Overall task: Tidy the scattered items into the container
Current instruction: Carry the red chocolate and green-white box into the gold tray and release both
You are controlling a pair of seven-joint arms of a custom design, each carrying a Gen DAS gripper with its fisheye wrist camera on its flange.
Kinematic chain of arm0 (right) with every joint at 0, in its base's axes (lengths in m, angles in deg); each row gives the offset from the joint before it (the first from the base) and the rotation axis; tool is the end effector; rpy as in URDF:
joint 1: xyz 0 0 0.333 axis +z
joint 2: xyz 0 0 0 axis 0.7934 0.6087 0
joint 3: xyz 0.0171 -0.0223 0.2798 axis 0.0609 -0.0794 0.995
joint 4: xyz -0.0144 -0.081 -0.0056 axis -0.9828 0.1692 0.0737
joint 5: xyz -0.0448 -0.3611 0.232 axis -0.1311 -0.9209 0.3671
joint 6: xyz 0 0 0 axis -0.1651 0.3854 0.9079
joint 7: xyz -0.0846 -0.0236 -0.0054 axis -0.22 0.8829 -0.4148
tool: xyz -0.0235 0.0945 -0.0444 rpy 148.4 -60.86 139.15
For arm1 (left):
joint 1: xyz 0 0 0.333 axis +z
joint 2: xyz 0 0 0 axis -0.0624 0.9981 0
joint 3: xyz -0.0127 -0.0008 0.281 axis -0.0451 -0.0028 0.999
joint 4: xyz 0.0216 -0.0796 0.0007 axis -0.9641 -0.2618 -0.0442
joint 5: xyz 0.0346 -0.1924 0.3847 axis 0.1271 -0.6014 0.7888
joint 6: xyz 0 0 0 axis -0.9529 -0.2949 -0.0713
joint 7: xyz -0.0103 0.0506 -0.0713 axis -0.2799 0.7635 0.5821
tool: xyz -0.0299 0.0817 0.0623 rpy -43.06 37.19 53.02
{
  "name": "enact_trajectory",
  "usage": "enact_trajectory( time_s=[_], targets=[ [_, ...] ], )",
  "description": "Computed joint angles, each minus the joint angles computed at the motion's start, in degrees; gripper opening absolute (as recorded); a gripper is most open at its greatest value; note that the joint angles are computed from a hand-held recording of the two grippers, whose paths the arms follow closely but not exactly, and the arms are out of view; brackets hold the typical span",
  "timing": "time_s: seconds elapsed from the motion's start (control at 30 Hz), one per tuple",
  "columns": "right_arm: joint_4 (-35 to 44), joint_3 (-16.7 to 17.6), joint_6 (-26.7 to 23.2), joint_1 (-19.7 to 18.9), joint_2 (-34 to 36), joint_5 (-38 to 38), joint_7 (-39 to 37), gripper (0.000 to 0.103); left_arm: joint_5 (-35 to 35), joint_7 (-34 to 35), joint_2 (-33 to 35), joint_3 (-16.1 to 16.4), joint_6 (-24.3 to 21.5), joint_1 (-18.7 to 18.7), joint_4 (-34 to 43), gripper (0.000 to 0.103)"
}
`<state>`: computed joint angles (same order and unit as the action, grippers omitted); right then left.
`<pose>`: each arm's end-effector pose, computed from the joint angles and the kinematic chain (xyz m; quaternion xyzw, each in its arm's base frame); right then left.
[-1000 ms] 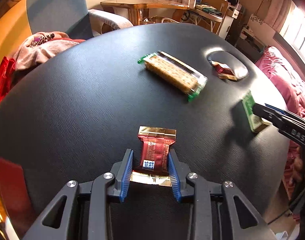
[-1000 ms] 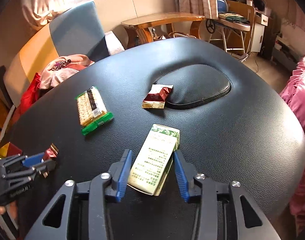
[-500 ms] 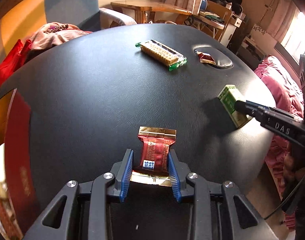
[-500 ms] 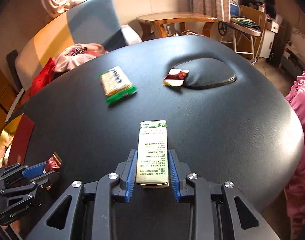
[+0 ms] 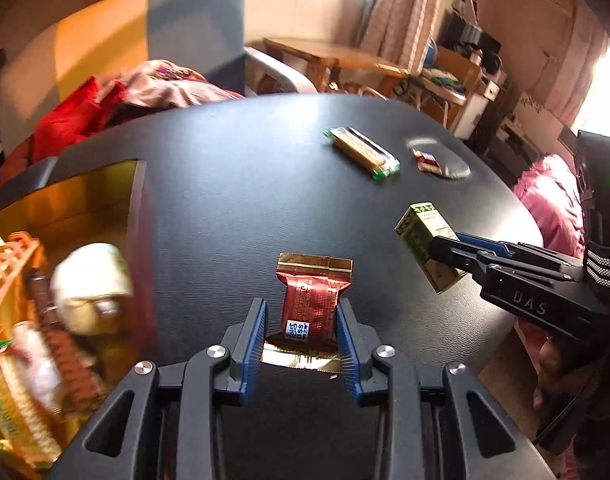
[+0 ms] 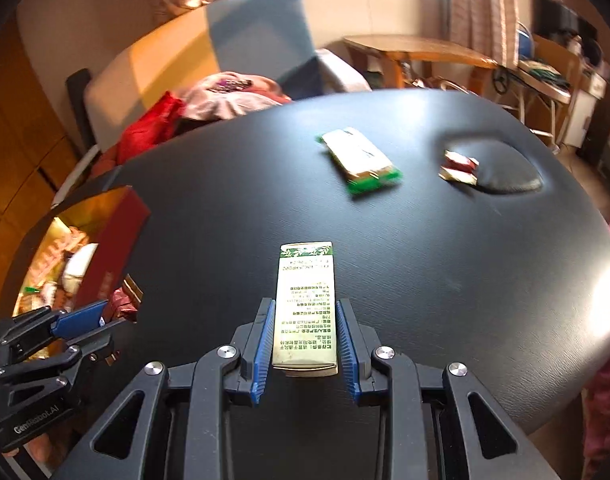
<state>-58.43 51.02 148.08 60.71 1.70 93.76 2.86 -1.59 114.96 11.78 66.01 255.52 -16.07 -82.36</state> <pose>0.6184 0.1051 0.3566 -0.6784 0.6537 -0.1539 0.2980 0.5805 -0.2674 0.3603 -0.5894 0.7398 -0.2953 0.1347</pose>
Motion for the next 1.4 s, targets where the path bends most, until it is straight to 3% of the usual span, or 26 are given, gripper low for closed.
enact_trajectory(
  time_s=[0.1, 0.23, 0.4, 0.6, 0.73, 0.93, 1.03, 1.4],
  targets=[
    [1.6, 2.2, -0.3, -0.2, 0.0, 4.8, -4.4, 0.030, 2.0, -3.3, -3.7, 1.5, 2.2, 0.2, -3.9, 0.034],
    [5.6, 5.4, -2.0, 0.0, 1.2, 13.8, -13.4, 0.030, 10.1, -13.4, -8.6, 3.9, 4.0, 1.8, -8.8, 0.034],
    [12.6, 8.0, -5.9, 2.5, 4.5, 20.2, -21.6, 0.030, 26.3, -29.9, -13.3, 3.2, 5.1, 9.0, -12.6, 0.034],
    [22.6, 8.6, -10.6, 7.0, 11.9, 15.5, -20.3, 0.030, 35.6, -38.7, -13.9, 3.2, 2.9, 15.0, -12.5, 0.035],
    [30.0, 8.2, -14.0, 9.6, 17.8, 9.3, -15.7, 0.030, 38.2, -40.5, -12.4, 4.3, 1.8, 16.4, -11.3, 0.035],
    [37.0, 8.2, -18.9, 11.0, 23.4, 3.2, -10.9, 0.031, 34.5, -37.3, -9.8, 6.2, 1.3, 15.7, -9.9, 0.036],
    [36.7, 9.5, -20.0, 9.5, 23.4, 4.4, -11.1, 0.033, 36.2, -39.1, -9.6, 6.7, 0.9, 15.4, -9.9, 0.045],
    [29.3, 10.8, -17.0, 6.6, 17.9, 10.5, -14.5, 0.034, 35.9, -41.0, -13.5, 5.6, 1.6, 15.9, -13.5, 0.047]
  ],
)
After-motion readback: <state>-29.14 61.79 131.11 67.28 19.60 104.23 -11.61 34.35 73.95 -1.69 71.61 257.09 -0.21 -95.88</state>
